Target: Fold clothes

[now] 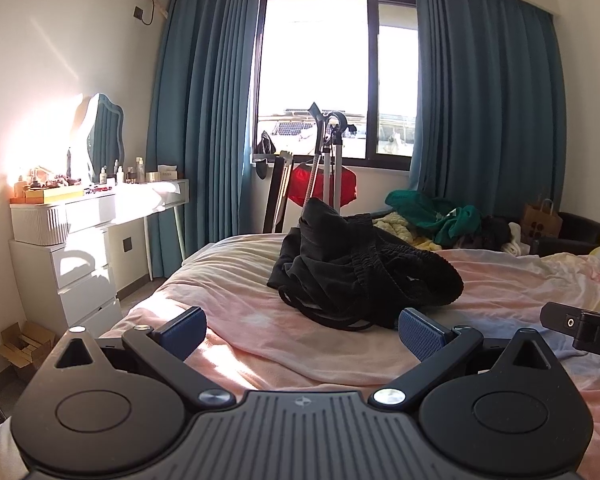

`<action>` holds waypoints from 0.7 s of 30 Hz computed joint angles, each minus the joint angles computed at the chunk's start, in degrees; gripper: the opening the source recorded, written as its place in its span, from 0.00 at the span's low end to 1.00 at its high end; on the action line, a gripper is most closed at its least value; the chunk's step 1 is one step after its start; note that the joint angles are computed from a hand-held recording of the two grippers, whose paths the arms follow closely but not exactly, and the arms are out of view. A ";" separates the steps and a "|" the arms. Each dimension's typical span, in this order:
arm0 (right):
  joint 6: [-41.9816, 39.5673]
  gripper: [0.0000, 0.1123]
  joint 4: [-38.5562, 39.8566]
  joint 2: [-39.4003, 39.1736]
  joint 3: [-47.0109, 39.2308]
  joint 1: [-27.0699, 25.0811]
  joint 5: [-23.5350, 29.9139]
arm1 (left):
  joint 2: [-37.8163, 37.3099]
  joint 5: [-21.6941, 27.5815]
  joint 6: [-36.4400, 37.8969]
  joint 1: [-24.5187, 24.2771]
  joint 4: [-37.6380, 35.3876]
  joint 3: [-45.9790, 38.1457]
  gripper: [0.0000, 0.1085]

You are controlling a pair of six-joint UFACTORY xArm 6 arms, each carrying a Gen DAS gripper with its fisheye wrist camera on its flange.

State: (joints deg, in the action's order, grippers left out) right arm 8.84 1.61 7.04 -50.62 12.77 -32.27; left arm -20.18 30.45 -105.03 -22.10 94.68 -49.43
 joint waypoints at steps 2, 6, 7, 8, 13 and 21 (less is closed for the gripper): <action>0.14 0.84 -0.04 -0.05 0.07 0.03 -0.21 | 0.02 0.55 -0.47 -0.31 0.77 0.04 0.95; 2.36 0.84 -2.22 -0.12 0.31 -0.71 -0.81 | 0.41 0.53 -2.37 -1.28 3.12 0.09 0.95; 3.10 0.84 -2.92 -0.14 0.37 -0.95 -0.92 | 0.60 0.60 -1.96 -1.50 2.91 0.03 0.95; 3.92 0.84 -3.72 -0.16 0.42 -1.23 -1.03 | 0.78 0.78 -1.38 -1.78 2.64 0.02 0.95; 8.29 0.84 -7.54 -0.40 0.34 -2.63 -0.93 | 1.68 -4.46 2.50 0.10 -0.53 -0.44 0.95; 11.03 0.84 -11.57 0.08 -0.39 -3.99 -2.37 | 1.98 -5.47 3.62 2.03 -2.91 -0.47 0.95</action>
State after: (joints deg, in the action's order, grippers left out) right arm 19.87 -9.96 7.13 -51.01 8.78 -34.64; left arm -18.20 24.98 -101.41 -20.07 91.78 -49.90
